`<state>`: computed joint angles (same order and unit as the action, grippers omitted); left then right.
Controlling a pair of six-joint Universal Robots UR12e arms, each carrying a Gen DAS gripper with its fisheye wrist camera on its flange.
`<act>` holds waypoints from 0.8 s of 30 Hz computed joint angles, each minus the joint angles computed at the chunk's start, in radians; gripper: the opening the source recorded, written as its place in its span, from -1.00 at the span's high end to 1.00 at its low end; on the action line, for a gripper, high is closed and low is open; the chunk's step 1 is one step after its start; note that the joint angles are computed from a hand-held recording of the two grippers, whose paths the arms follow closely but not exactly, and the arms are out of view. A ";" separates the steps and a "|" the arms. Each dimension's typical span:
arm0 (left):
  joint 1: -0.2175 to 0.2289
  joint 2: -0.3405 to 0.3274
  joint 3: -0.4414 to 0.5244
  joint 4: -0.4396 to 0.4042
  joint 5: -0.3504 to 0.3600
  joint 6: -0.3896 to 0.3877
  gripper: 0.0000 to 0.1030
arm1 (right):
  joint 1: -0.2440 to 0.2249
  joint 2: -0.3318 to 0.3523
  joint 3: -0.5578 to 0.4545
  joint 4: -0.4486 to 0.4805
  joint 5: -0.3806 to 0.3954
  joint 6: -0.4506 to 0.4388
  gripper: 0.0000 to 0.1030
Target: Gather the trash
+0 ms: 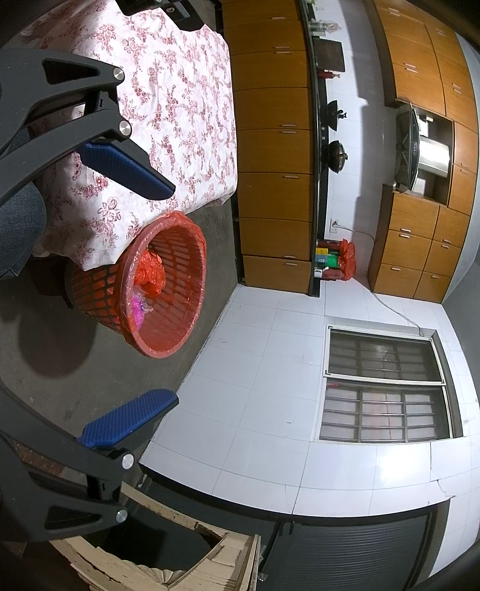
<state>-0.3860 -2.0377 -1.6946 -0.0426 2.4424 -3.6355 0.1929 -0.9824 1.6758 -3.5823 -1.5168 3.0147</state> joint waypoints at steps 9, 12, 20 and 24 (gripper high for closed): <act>0.000 0.000 -0.001 -0.004 0.000 -0.005 -0.92 | -0.001 0.000 0.000 0.001 0.001 0.000 -0.97; -0.001 0.001 -0.002 -0.005 -0.001 -0.007 -0.92 | 0.000 -0.001 0.001 0.001 0.001 -0.001 -0.97; -0.001 0.000 -0.001 -0.007 0.000 -0.011 -0.92 | -0.001 0.000 0.000 0.002 0.002 -0.001 -0.97; -0.002 -0.002 -0.003 -0.007 0.001 -0.017 -0.92 | -0.001 -0.001 0.000 0.002 0.002 -0.001 -0.97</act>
